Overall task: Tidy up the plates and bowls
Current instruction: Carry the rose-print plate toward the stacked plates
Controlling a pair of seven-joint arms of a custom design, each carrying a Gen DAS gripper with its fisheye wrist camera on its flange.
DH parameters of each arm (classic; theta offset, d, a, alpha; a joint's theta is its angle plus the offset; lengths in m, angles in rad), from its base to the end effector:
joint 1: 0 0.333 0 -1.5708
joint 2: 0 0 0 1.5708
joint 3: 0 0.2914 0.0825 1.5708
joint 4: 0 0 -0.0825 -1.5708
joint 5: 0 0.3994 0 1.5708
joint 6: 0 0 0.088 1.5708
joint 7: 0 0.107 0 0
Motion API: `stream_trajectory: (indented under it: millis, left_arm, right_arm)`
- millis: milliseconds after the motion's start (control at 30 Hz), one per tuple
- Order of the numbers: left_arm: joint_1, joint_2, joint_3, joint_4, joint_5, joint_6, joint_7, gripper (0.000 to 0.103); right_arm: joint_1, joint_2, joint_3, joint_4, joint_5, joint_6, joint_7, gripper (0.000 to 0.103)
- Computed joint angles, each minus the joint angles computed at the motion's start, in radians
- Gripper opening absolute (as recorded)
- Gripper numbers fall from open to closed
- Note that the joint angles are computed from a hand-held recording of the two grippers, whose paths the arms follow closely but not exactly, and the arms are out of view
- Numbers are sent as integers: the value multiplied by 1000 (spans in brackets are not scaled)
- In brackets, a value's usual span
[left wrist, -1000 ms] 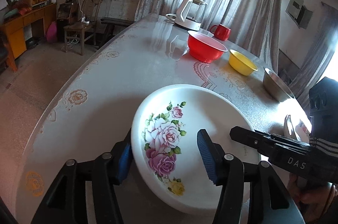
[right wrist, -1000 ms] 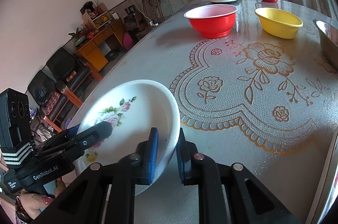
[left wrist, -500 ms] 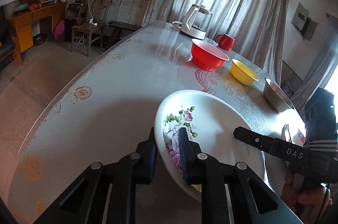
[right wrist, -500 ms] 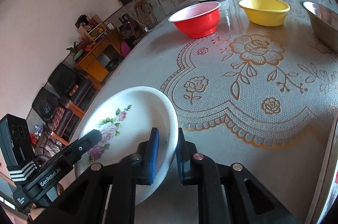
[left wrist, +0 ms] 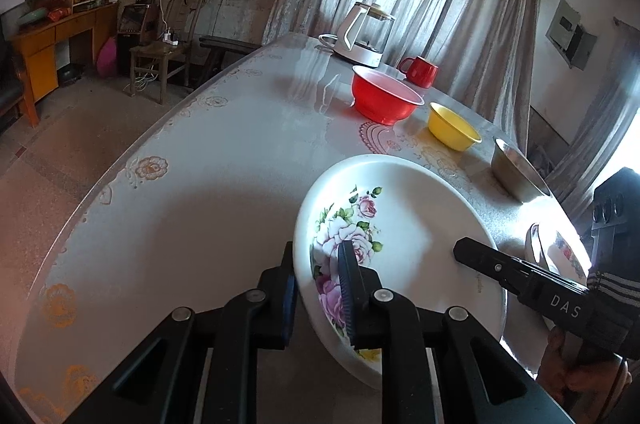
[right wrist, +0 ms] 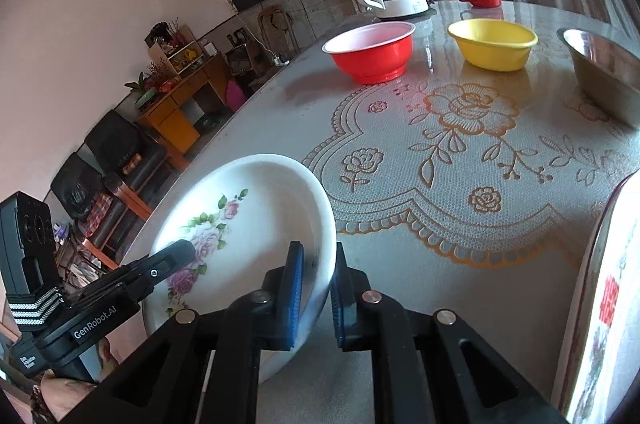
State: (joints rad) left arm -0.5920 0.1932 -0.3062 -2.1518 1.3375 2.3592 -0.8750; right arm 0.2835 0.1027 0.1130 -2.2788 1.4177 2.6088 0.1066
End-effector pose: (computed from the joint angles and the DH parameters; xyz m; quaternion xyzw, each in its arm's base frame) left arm 0.3698 -0.4431 0.2887 -0.7931 0.4413 -0.3378 0.2491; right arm 0.5095 0.1906 0.2849 -0.8190 0.4062 0.0179 0.4049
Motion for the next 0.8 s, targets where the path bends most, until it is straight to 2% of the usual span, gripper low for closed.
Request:
stream_trajectory:
  millis: [67, 333, 800]
  left_arm:
    - [-1, 5, 0, 9, 4, 1, 7, 19]
    - [-14, 12, 1, 44, 38, 1, 8, 19]
    - [-50, 62, 10, 180, 64, -1, 154, 19]
  right_arm:
    - [2, -17, 1, -14, 24, 15, -37, 12]
    - [-6, -88, -22, -68, 4, 17, 3, 12]
    - [-52, -191, -100, -115, -26, -60, 52, 12]
